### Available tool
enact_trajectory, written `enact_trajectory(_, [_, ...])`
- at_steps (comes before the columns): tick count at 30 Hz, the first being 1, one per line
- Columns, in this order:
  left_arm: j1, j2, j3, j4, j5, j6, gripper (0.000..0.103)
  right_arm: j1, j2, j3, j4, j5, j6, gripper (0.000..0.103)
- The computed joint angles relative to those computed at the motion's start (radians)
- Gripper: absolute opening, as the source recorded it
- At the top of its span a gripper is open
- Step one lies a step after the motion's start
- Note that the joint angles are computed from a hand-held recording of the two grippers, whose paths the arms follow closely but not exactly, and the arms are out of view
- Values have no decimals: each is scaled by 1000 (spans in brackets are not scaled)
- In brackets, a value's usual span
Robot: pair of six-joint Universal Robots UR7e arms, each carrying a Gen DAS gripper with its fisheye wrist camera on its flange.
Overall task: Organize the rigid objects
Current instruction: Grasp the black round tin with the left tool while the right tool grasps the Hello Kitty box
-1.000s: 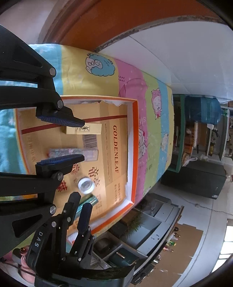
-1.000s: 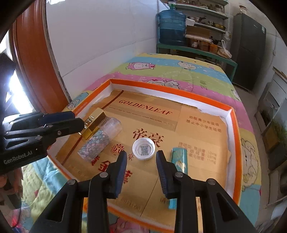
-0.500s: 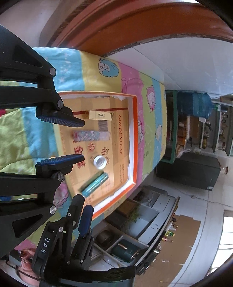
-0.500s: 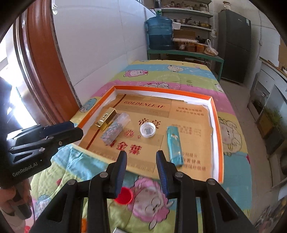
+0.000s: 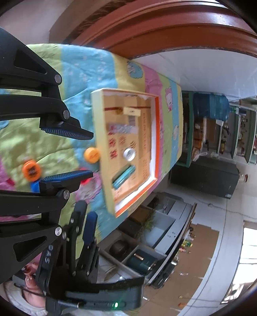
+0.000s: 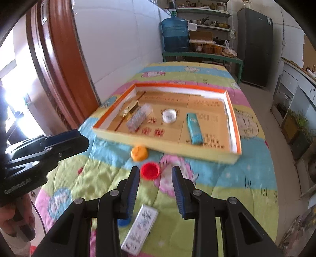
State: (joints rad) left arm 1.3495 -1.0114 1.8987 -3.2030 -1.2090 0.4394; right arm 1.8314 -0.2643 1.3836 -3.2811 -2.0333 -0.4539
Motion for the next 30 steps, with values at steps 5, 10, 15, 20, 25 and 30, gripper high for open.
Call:
enact_trajectory(5, [-5, -17, 99, -72, -15, 33, 32, -10, -3, 62, 7, -11, 20, 34])
enact_trajectory(10, [-12, -17, 185, -151, -9, 60, 33, -17, 0, 105, 0, -11, 53, 34])
enact_trajectory(15, [-19, -6, 239, -223, 1, 69, 33, -13, 20, 111, -22, -40, 56, 34])
enact_trajectory(20, [-33, 10, 280, -301, 38, 111, 32, 7, 49, 90, -59, -102, 26, 34])
enact_trajectory(25, [-16, -4, 292, -263, -3, 121, 33, 3, 37, 97, -34, -92, 28, 30])
enact_trajectory(30, [-24, 9, 299, -232, -28, 166, 33, -16, 6, 132, -67, -103, 45, 29])
